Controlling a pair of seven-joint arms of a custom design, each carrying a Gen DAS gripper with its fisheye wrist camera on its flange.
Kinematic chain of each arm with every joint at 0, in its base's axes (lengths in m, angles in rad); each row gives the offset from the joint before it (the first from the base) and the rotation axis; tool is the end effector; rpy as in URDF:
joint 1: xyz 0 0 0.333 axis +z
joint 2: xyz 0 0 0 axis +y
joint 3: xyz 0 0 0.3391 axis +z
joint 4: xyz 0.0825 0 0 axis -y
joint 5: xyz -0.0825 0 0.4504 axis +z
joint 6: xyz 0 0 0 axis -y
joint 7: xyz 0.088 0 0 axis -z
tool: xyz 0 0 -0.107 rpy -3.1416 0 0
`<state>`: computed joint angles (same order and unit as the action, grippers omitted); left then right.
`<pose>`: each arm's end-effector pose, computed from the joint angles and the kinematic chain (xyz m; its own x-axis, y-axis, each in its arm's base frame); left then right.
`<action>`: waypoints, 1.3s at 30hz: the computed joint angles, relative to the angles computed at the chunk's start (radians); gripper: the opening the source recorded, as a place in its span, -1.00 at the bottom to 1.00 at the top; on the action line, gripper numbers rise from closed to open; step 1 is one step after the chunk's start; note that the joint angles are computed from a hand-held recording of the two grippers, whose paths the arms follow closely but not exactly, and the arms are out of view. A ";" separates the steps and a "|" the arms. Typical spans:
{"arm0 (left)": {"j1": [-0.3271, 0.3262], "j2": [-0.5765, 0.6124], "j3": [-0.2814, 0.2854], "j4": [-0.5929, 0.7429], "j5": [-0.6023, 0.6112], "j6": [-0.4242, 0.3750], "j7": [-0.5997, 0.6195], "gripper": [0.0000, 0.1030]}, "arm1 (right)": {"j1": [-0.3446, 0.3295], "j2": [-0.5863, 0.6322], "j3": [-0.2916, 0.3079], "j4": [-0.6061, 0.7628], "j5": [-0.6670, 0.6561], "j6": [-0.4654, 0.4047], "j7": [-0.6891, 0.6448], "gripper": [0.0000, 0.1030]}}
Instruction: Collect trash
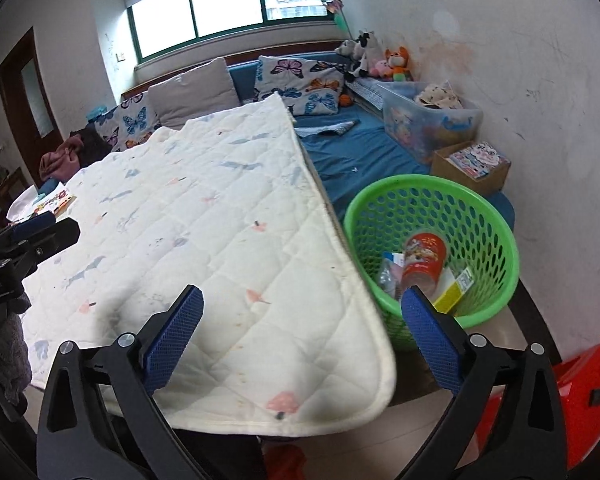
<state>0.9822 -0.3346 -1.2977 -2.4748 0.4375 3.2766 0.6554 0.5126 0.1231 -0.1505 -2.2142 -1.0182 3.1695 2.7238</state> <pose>0.5088 -0.2238 0.3867 -0.0412 -0.9951 0.0899 -0.6244 -0.0446 -0.7798 0.5458 0.2910 0.3677 0.2829 -0.9543 -0.0962 -0.6769 -0.1276 -0.7249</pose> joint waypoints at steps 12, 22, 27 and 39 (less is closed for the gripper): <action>-0.192 -0.160 0.204 -0.141 -0.019 -0.015 -0.109 0.86 | -0.006 0.003 0.045 0.012 -0.050 -0.017 0.056 0.91; -0.210 -0.241 0.209 -0.170 0.031 -0.058 -0.221 0.86 | 0.010 0.006 0.044 0.018 -0.053 -0.012 0.051 0.91; -0.229 -0.253 0.228 -0.179 0.063 -0.066 -0.262 0.86 | 0.017 0.009 0.043 0.022 -0.054 -0.008 0.045 0.91; -0.266 -0.284 0.253 -0.197 0.128 -0.094 -0.340 0.86 | 0.034 0.011 0.037 0.022 -0.019 -0.005 0.000 0.91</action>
<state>0.7162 -0.6186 -1.0450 -2.6714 0.5654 3.1831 0.3155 0.5469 0.1345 -0.1131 -2.1924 -1.0369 3.1647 2.7235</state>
